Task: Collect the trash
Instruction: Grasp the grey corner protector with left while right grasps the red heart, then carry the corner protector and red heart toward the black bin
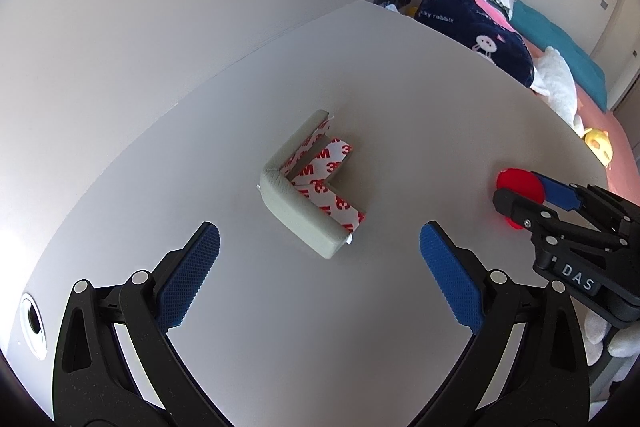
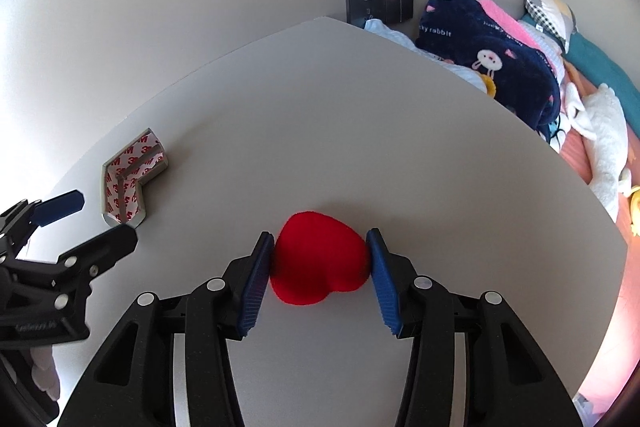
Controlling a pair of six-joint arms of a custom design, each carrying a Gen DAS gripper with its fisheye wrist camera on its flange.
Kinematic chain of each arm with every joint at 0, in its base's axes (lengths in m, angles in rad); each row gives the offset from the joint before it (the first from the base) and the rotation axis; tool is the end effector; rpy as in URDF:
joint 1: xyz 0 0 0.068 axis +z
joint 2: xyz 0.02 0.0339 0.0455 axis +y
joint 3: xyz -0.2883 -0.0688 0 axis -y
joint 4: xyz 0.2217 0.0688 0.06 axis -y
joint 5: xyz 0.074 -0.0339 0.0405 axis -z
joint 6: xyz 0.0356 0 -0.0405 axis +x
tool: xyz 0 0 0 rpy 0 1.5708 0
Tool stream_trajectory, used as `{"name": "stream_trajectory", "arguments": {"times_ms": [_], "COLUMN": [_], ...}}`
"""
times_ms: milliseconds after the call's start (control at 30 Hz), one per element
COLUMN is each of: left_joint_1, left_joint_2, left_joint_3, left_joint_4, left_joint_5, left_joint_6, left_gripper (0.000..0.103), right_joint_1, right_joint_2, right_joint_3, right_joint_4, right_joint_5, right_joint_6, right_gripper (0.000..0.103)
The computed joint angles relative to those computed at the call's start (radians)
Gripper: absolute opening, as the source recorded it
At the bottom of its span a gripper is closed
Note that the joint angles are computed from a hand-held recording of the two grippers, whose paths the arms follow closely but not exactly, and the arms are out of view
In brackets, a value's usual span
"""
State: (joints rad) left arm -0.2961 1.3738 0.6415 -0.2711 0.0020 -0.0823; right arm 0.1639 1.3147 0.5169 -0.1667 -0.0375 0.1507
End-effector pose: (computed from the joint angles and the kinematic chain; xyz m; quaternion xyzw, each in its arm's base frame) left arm 0.2175 -0.0664 0.2002 0.1027 0.9545 -0.0536 0.2747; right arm 0.2042 0.0351 0.1856 -0.0119 0.9542 0.0644 0.2920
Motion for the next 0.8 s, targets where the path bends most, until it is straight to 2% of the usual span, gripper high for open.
{"name": "stream_trajectory", "arguments": {"times_ms": [100,167,233,300,333,433,600,800], "left_joint_1": [0.003,0.009,0.021,0.022,0.014,0.015,-0.004,-0.086], "left_joint_2": [0.04,0.071,0.102,0.109,0.107,0.093,0.048,-0.04], "left_joint_3": [0.019,0.038,0.056,0.053,0.049,0.038,0.018,0.006], "left_joint_4": [0.023,0.019,0.008,0.015,0.019,0.022,0.005,-0.045], "left_joint_5": [-0.027,-0.037,-0.014,-0.008,-0.02,-0.009,0.002,-0.027], "left_joint_6": [-0.01,-0.016,-0.018,-0.022,-0.022,-0.017,-0.034,-0.069], "left_gripper": [0.095,0.083,0.066,0.058,0.049,0.046,0.045,0.045], "right_joint_1": [-0.021,-0.037,-0.049,-0.055,-0.061,-0.071,-0.1,-0.143], "right_joint_2": [-0.001,-0.004,-0.01,-0.019,-0.023,-0.048,-0.102,-0.211], "right_joint_3": [-0.002,-0.005,-0.006,-0.008,-0.009,-0.012,-0.01,-0.013], "right_joint_4": [-0.002,-0.003,-0.011,-0.02,-0.023,-0.04,-0.085,-0.171], "right_joint_5": [-0.01,-0.02,-0.027,-0.03,-0.032,-0.038,-0.058,-0.072], "right_joint_6": [-0.011,-0.016,-0.022,-0.027,-0.032,-0.038,-0.05,-0.075], "right_gripper": [0.049,0.049,0.049,0.049,0.049,0.049,0.049,0.049]}}
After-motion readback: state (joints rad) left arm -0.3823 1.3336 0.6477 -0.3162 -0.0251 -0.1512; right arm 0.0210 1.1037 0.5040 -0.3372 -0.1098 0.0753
